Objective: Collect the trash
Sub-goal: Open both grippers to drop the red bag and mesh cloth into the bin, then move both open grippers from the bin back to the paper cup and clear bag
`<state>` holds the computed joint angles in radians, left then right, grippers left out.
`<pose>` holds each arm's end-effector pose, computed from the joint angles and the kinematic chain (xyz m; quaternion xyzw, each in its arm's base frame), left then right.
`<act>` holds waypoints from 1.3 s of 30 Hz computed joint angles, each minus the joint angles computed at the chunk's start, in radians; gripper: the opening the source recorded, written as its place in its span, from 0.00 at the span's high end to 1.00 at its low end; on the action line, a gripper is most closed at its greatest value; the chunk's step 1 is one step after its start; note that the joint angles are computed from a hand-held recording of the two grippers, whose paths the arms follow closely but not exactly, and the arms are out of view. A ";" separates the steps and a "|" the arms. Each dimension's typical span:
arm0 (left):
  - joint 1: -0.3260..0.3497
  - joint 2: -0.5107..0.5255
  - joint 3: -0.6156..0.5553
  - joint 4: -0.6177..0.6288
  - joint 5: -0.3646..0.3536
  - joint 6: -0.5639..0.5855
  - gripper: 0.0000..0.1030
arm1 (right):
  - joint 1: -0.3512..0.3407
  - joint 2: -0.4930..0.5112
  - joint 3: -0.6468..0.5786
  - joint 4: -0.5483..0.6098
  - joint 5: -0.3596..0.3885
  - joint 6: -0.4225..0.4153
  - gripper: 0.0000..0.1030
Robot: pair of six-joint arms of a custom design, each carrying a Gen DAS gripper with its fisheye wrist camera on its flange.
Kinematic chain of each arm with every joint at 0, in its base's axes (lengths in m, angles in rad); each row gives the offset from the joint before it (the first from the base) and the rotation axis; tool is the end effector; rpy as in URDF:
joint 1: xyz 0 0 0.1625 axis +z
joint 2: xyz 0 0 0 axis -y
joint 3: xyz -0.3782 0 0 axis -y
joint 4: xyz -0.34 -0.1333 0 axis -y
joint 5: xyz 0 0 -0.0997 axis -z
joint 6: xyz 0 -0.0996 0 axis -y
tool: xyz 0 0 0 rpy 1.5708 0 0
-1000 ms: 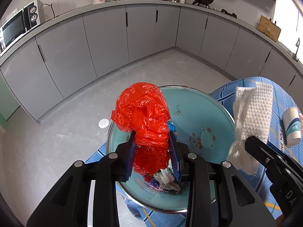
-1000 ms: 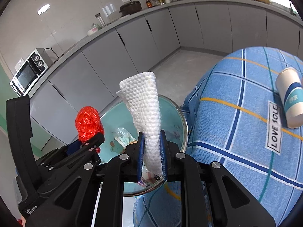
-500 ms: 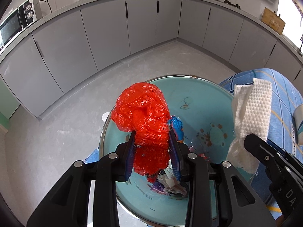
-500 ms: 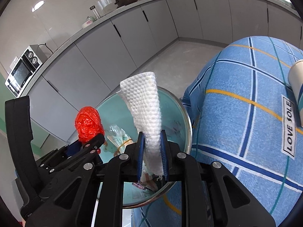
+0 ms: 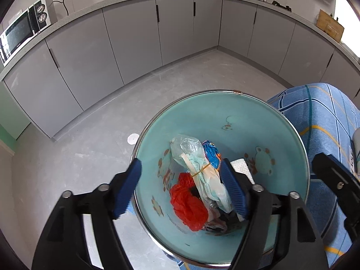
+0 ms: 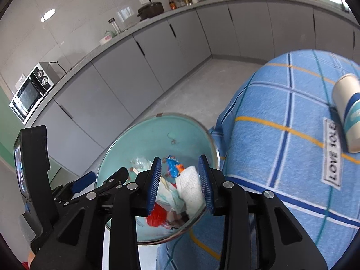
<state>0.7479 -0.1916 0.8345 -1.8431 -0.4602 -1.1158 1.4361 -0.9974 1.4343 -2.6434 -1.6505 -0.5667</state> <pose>-0.3767 -0.6530 -0.0467 -0.0258 0.8404 -0.3387 0.4223 0.0366 -0.6633 0.3157 0.1913 -0.9298 0.2803 0.1428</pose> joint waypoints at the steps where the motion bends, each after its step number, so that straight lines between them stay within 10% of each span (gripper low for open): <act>1: -0.004 -0.003 0.003 0.014 0.005 -0.014 0.21 | -0.001 -0.009 0.017 -0.029 -0.001 -0.009 0.58; 12: -0.035 -0.013 -0.001 0.147 0.008 -0.160 0.11 | -0.016 -0.058 0.096 -0.170 -0.013 -0.039 0.24; 21: -0.065 0.006 -0.008 0.043 -0.017 -0.065 0.09 | -0.053 -0.123 0.111 -0.178 0.000 -0.025 0.23; 39: -0.121 0.382 -0.586 0.040 -0.104 0.267 0.06 | -0.203 -0.208 0.056 -0.216 -0.036 0.074 0.23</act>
